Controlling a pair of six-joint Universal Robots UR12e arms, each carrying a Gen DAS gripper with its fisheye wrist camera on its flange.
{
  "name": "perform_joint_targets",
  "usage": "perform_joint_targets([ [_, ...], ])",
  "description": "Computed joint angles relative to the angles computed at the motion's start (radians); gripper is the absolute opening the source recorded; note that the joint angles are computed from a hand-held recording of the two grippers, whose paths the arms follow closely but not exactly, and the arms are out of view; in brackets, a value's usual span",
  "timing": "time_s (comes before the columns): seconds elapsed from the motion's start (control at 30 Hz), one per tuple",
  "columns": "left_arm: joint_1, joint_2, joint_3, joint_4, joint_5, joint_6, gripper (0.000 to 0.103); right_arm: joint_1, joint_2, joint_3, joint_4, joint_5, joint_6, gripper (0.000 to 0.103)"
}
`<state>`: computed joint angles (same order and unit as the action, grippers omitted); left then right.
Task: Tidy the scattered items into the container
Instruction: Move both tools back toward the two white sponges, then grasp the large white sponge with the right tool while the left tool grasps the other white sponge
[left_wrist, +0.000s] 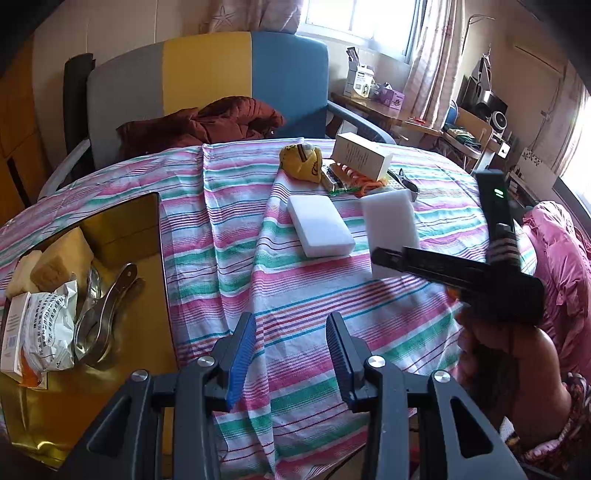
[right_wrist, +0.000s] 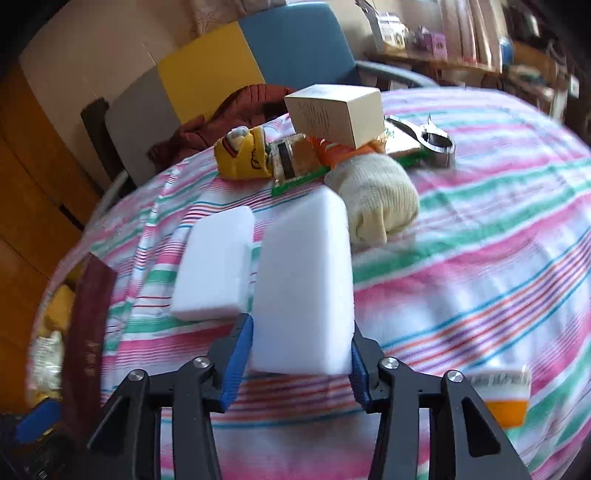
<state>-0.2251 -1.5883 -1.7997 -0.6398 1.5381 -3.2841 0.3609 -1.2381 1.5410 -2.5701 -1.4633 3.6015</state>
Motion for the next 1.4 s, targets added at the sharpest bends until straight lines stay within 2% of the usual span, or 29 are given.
perform_joint_targets([
  [0.07, 0.003, -0.010, 0.013, -0.008, -0.012, -0.005, 0.040, -0.028, -0.025, 0.046, -0.045, 0.122, 0.090, 0.039],
  [0.13, 0.002, -0.027, 0.035, -0.026, -0.017, -0.016, 0.040, -0.034, -0.042, 0.068, -0.039, 0.141, 0.115, 0.044],
  [0.2, 0.000, -0.042, 0.055, -0.032, -0.018, -0.026, 0.040, -0.026, -0.057, 0.079, -0.033, 0.089, 0.091, 0.052],
  [0.23, -0.004, -0.050, 0.067, -0.036, -0.008, -0.029, 0.040, -0.015, -0.061, 0.075, -0.017, 0.030, 0.073, 0.067],
  [0.27, -0.007, -0.059, 0.078, -0.038, -0.001, -0.028, 0.040, -0.002, -0.065, 0.073, -0.018, -0.039, 0.057, 0.075],
  [0.33, -0.011, -0.072, 0.095, -0.034, 0.000, -0.021, 0.040, 0.017, -0.068, 0.071, -0.043, -0.140, 0.031, 0.081],
  [0.4, -0.017, -0.084, 0.111, -0.039, 0.009, -0.018, 0.040, 0.032, -0.069, 0.071, -0.068, -0.205, 0.009, 0.081],
  [0.47, -0.020, -0.098, 0.126, -0.037, 0.002, -0.011, 0.040, 0.030, -0.071, 0.073, -0.081, -0.216, 0.004, 0.081],
  [0.6, -0.033, -0.153, 0.187, -0.068, 0.005, 0.026, 0.040, 0.016, -0.067, 0.067, -0.059, -0.172, 0.035, 0.085],
  [0.7, -0.037, -0.201, 0.240, -0.112, -0.023, 0.049, 0.040, 0.013, -0.071, 0.071, -0.035, -0.150, 0.041, 0.089],
  [0.87, -0.037, -0.262, 0.311, -0.205, -0.057, 0.045, 0.042, 0.015, -0.085, 0.102, -0.065, -0.156, 0.030, 0.090],
  [0.97, -0.041, -0.293, 0.346, -0.263, -0.035, 0.054, 0.042, 0.013, -0.084, 0.106, -0.057, -0.153, 0.035, 0.091],
  [1.07, -0.054, -0.305, 0.349, -0.223, 0.037, 0.069, 0.043, 0.015, -0.075, 0.100, -0.055, -0.163, 0.040, 0.092],
  [1.13, -0.054, -0.319, 0.367, -0.247, 0.038, 0.092, 0.045, 0.016, -0.069, 0.093, -0.051, -0.163, 0.036, 0.093],
  [1.23, -0.055, -0.319, 0.351, -0.197, 0.047, 0.120, 0.045, 0.018, -0.059, 0.082, -0.037, -0.177, 0.046, 0.093],
  [1.27, -0.052, -0.314, 0.340, -0.178, 0.037, 0.117, 0.045, 0.018, -0.056, 0.078, -0.037, -0.179, 0.052, 0.094],
  [1.33, -0.041, -0.299, 0.314, -0.145, 0.014, 0.097, 0.035, 0.019, -0.046, 0.063, -0.029, -0.198, 0.065, 0.094],
  [1.37, -0.035, -0.293, 0.306, -0.144, 0.010, 0.081, 0.023, 0.020, -0.040, 0.054, -0.022, -0.209, 0.072, 0.095],
  [1.4, -0.028, -0.286, 0.301, -0.152, 0.000, 0.059, 0.019, 0.020, -0.034, 0.046, -0.018, -0.214, 0.076, 0.095],
])
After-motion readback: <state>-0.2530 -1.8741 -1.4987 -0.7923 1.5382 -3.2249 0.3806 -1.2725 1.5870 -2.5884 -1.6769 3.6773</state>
